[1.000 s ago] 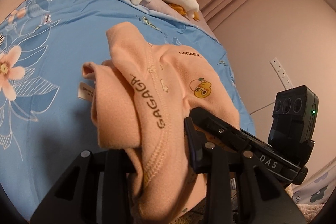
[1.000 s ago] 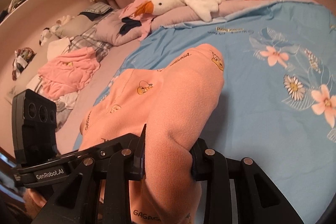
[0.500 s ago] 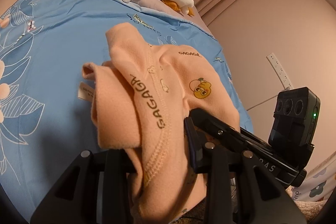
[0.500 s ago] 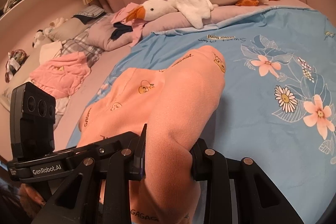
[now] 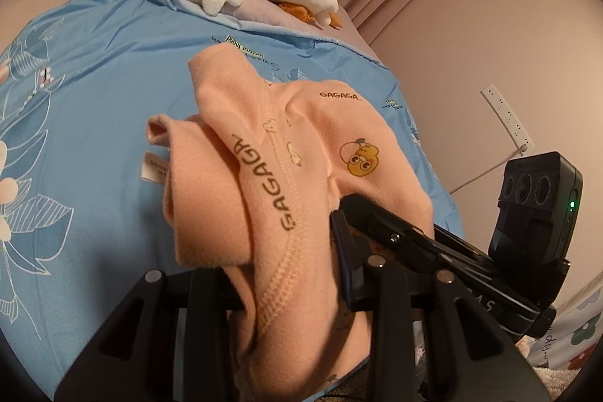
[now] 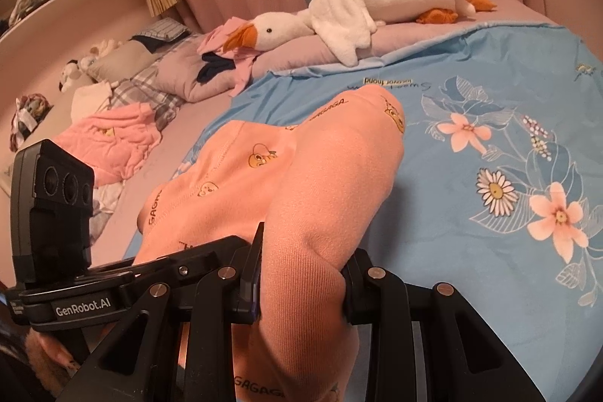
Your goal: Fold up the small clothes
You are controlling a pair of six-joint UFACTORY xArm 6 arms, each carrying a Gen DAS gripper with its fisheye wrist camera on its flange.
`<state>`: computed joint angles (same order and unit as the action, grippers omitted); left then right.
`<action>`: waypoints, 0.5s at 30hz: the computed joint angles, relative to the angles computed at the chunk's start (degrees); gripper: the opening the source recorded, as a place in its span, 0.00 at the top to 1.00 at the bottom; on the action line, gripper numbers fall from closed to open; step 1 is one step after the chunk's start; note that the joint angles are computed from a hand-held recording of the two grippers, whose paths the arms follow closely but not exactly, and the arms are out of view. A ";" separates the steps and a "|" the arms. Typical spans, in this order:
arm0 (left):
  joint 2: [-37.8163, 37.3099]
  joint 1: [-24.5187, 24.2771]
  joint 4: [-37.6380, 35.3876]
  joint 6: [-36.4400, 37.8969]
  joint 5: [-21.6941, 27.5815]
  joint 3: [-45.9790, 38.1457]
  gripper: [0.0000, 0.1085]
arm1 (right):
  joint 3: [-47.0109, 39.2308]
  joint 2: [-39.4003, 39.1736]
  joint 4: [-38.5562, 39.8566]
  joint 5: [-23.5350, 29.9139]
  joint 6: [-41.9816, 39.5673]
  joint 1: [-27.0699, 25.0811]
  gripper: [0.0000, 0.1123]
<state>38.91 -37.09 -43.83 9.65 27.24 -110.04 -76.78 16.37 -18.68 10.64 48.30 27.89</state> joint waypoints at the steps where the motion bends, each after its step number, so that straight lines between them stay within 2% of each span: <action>1: 0.20 -0.15 1.05 -0.63 -0.22 -0.35 0.70 | 0.16 -0.14 -0.16 -0.10 -0.17 -0.15 0.71; 8: 2.61 -1.28 7.86 -6.32 -0.15 -4.34 0.70 | 1.50 -1.81 -2.93 0.25 1.03 -1.14 0.71; 15: 10.30 -1.33 16.60 -13.57 3.36 -15.93 0.70 | 0.77 -0.57 0.41 0.39 -2.87 -2.55 0.71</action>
<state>49.21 -38.41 -27.23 -3.92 30.60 -125.97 -76.01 15.80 -18.27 11.03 45.43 25.34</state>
